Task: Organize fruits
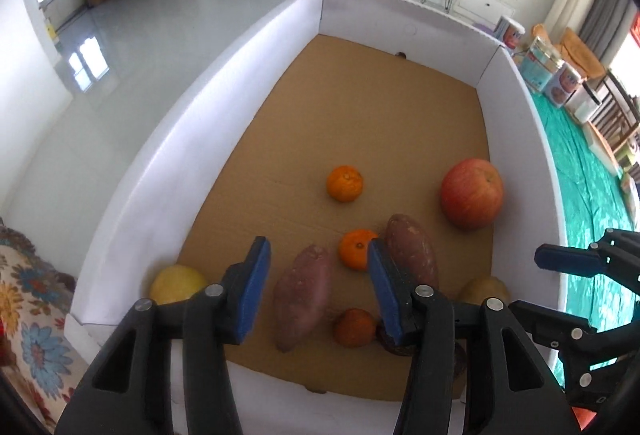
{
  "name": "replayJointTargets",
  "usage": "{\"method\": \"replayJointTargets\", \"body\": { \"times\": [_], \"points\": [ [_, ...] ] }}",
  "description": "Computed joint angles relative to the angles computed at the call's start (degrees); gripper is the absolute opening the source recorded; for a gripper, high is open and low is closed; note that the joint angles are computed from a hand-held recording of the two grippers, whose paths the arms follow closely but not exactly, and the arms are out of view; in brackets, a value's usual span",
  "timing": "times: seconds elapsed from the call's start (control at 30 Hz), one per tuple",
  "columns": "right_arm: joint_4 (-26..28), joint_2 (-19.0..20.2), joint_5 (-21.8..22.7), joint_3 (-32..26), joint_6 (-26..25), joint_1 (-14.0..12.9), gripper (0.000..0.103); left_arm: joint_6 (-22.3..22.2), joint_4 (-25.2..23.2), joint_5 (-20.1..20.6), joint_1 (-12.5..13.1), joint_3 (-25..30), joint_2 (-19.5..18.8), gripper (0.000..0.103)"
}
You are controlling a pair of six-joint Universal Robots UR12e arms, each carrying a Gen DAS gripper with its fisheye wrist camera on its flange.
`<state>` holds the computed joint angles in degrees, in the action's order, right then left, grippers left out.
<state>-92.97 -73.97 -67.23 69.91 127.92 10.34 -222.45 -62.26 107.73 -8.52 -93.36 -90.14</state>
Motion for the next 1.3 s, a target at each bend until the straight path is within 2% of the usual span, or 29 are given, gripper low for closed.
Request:
{"method": "replayJointTargets", "body": {
  "times": [0.17,0.27,0.37,0.6,0.77,1.1,1.23,1.3],
  "points": [
    [-3.39,-2.07,2.67,1.04,1.25,-1.43,0.065,2.47,2.17,10.36,-4.0,1.84,-0.39,0.084],
    [-5.32,-3.32,4.22,1.7,1.96,-2.58,0.075,4.31,4.59,14.37,-6.0,2.81,-0.73,0.086],
    [-7.12,-4.38,5.4,2.6,2.84,-3.7,0.08,5.84,6.55,16.87,-7.64,3.71,-1.22,0.09],
    [-9.09,-6.52,6.09,5.36,3.39,-5.82,0.081,6.34,7.89,20.95,-10.44,5.32,-2.16,0.09],
    [-10.06,-7.4,6.64,6.96,3.97,-6.79,0.081,5.21,4.87,24.08,-11.67,6.65,-2.63,0.09],
    [-11.51,-7.87,6.33,8.05,4.67,-6.68,0.084,2.54,2.47,28.05,-11.92,6.85,-2.36,0.09],
    [-12.53,-8.12,6.25,8.53,4.85,-6.43,0.086,1.34,1.73,27.33,-11.65,6.76,-2.07,0.09],
    [-13.42,-8.41,6.45,9.01,5.07,-6.4,0.09,-0.27,-0.71,27.56,-11.55,7.31,-2.21,0.09]
  ]
}}
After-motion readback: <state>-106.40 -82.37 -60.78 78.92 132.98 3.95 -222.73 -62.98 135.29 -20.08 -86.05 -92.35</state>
